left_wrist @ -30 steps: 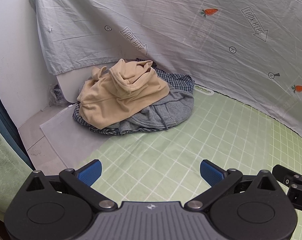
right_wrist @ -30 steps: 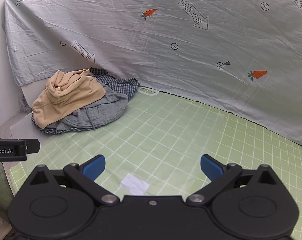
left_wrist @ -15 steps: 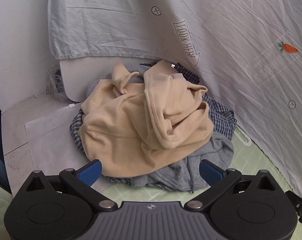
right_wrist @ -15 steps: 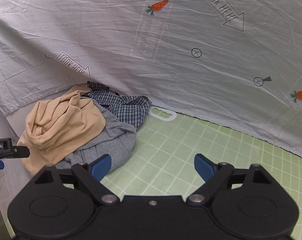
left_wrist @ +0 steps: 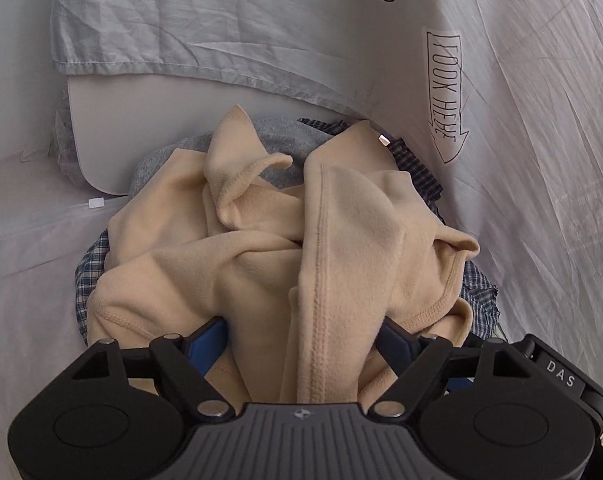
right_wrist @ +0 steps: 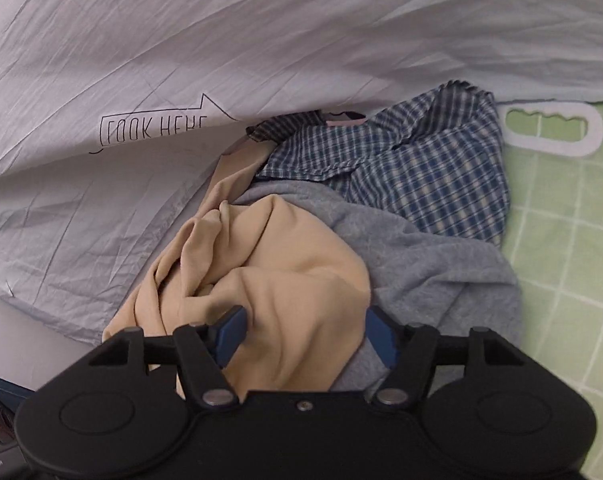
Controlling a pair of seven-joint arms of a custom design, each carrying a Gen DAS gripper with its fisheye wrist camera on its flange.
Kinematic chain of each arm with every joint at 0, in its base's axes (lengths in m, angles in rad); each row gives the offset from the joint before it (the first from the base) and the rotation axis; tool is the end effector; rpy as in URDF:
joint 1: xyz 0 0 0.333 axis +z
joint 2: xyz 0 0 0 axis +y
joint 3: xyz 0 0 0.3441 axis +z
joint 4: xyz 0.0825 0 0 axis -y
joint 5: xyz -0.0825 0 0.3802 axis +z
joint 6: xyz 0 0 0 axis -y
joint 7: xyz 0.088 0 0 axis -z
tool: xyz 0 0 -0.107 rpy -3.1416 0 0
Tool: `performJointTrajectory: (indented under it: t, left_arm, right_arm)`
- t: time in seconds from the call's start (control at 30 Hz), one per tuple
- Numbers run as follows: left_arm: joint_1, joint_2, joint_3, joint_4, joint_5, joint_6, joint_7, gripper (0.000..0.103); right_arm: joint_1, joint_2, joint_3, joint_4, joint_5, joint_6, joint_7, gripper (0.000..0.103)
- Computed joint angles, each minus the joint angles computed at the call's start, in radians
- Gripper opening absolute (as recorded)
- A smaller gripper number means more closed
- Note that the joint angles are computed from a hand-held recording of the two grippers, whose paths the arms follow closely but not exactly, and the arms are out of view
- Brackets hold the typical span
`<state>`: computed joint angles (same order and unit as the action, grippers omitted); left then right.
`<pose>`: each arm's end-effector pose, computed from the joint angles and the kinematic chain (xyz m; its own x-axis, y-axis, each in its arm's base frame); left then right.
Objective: Fold clothes
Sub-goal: 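Reach both grippers into the pile and close on the beige shirt, then lift the beige shirt with both grippers and carry it onto the open mat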
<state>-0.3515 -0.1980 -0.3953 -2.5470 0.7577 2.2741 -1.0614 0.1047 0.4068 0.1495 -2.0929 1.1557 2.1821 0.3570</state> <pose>0.3251 -0.2770 0.3648 0.8935 -0.2845 0.3474 -0.0929 -0.8741 -0.4768 0.5478 0.1754 0.2499 0.5106 -0.4838 -0.7108 -0.8528 -0.3901 -0.3471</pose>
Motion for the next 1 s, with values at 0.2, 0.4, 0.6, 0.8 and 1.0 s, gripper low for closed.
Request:
performJointTrajectory:
  t: [0.2, 0.4, 0.6, 0.8, 1.0]
  left_arm:
    - [-0.017, 0.009, -0.006, 0.034, -0.040, -0.051, 0.037, 0.068]
    - [-0.075, 0.020, -0.041, 0.130, -0.083, -0.204, 0.106, 0.039]
    - [-0.142, 0.041, -0.093, 0.225, -0.046, -0.280, 0.075, 0.031]
    - [-0.251, 0.247, -0.111, 0.455, 0.074, -0.304, 0.041, 0.030]
    - [-0.394, 0.574, -0.071, 0.791, 0.183, -0.211, 0.089, 0.031]
  right_arm:
    - [-0.021, -0.041, -0.002, -0.057, 0.081, 0.009, -0.115, 0.017]
    - [-0.052, -0.171, -0.056, -0.173, 0.158, -0.031, -0.296, 0.009]
    - [-0.108, -0.321, -0.162, -0.312, 0.222, -0.076, -0.442, 0.009]
    - [-0.231, -0.495, -0.314, -0.407, 0.161, -0.150, -0.520, 0.009]
    - [-0.401, -0.492, -0.456, -0.314, 0.037, -0.155, -0.545, 0.009]
